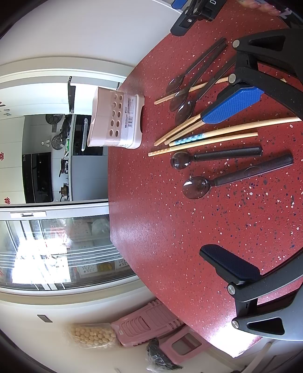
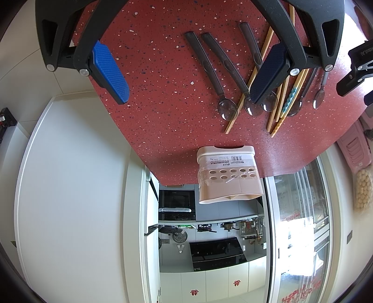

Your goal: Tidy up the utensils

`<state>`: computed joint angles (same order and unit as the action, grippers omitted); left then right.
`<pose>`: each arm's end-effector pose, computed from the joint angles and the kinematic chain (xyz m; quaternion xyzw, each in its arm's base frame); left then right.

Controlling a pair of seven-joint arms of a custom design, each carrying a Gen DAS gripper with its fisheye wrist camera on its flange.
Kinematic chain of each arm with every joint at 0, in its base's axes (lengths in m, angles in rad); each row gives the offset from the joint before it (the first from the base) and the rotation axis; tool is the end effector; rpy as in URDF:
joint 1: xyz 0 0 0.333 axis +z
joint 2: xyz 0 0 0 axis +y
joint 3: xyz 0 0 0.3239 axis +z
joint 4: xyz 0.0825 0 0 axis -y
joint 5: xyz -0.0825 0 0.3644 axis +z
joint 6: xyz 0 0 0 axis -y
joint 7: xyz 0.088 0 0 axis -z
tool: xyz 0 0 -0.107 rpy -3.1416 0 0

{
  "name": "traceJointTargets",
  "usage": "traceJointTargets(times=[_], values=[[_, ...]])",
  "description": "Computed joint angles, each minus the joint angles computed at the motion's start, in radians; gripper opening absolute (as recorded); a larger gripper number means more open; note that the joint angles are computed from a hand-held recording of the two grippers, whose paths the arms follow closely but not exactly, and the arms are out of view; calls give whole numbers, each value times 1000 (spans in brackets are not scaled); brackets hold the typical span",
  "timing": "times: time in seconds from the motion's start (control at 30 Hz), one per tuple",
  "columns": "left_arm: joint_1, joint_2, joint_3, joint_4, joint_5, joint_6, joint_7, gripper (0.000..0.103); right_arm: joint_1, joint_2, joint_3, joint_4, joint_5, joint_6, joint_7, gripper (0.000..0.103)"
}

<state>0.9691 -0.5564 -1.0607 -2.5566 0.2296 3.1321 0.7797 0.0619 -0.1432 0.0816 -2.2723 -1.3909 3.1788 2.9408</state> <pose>0.4534 -0.1008 0.4675 -0.7178 0.5198 -0.2579 0.3848 0.4668 0.1604 0.5000 -0.6732 0.5559 -0.3149 0.3723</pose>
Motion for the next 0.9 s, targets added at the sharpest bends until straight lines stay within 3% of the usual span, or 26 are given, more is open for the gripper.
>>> traceJointTargets(times=[0.9], values=[[-13, 1, 8, 2, 17, -7, -18, 103, -15, -11, 17, -20, 30, 10, -28, 103]])
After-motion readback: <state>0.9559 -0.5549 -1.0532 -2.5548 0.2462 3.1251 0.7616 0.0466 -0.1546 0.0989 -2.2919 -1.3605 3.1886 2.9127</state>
